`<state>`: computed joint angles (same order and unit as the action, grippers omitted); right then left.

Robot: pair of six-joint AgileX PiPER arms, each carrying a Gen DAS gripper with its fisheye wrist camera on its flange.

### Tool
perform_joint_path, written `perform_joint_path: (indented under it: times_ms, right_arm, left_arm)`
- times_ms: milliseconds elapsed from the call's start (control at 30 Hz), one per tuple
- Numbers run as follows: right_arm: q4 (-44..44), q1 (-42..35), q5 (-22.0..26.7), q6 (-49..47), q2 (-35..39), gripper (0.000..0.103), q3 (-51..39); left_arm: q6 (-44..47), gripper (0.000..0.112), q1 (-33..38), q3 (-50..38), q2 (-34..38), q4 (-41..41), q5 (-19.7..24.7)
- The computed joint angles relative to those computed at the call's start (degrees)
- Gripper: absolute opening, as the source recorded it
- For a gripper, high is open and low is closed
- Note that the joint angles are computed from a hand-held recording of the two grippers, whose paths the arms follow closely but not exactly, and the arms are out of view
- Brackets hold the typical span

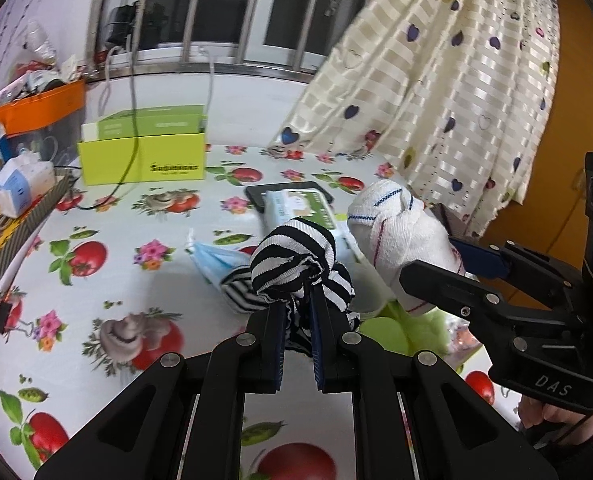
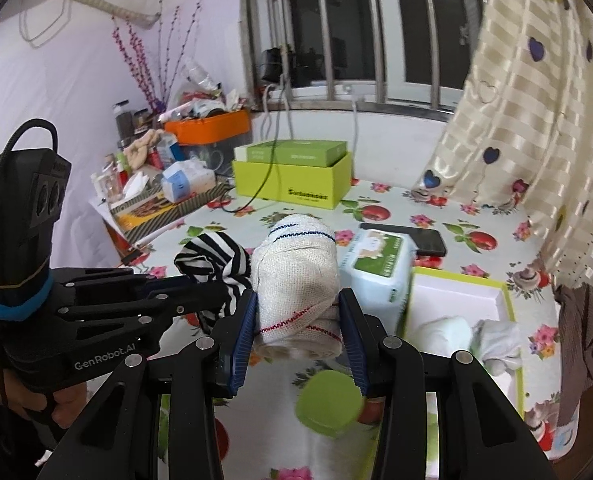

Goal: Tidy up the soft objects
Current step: 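Carry the striped sock in left tool while right tool carries the white sock roll to the tray, then lower both socks into the tray and open both tools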

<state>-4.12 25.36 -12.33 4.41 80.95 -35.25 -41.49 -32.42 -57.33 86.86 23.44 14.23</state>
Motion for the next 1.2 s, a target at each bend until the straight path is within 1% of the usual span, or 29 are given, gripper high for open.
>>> perform_joint_path:
  times_ms: [67, 133, 300, 500, 633, 733, 900, 967, 1100, 1200]
  right_arm:
    - [-3.3, -1.9, -0.4, 2.9, -1.0, 0.04, 1.0]
    - [-7.7, -4.3, -0.9, 6.8, -2.0, 0.04, 2.0]
    - [-23.6, -12.4, -2.2, 21.0, -4.1, 0.04, 3.6]
    - [-40.0, -22.8, -5.1, 34.5, -4.6, 0.04, 4.0]
    - [-47.7, -28.5, -7.6, 40.4, -3.2, 0.04, 3.4]
    - [-51.8, -31.4, -9.0, 43.2, -1.4, 0.04, 2.1]
    - [-57.3, -34.1, -9.6, 47.3, 2.7, 0.04, -2.1]
    - [-60.5, -34.7, -9.6, 49.9, 4.8, 0.04, -4.5]
    - [-66.8, -35.1, -8.5, 55.0, 9.3, 0.04, -9.9]
    - [-72.8, -34.9, -7.2, 60.5, 13.0, 0.04, -14.4]
  left_arm:
    - [4.6, 0.011, -0.5, -2.0, 1.3, -4.2, 0.3]
    - [6.6, 0.011, -1.1, -3.4, 2.2, -5.8, 0.7]
    - [12.8, 0.011, -2.8, -9.3, 6.1, -11.3, 2.6]
    - [17.0, 0.011, -4.7, -16.2, 10.6, -14.5, 5.0]
    - [19.1, 0.011, -5.6, -22.3, 14.6, -15.5, 7.5]
    - [20.7, 0.011, -5.9, -26.0, 17.1, -16.6, 9.1]
    - [25.8, 0.011, -5.4, -35.9, 23.7, -20.6, 14.4]
    - [26.3, 0.011, -5.2, -39.3, 25.9, -20.6, 16.1]
    - [28.4, 0.011, -4.5, -47.3, 31.0, -22.0, 20.6]
    - [29.9, 0.011, -4.0, -55.5, 36.3, -23.2, 25.1]
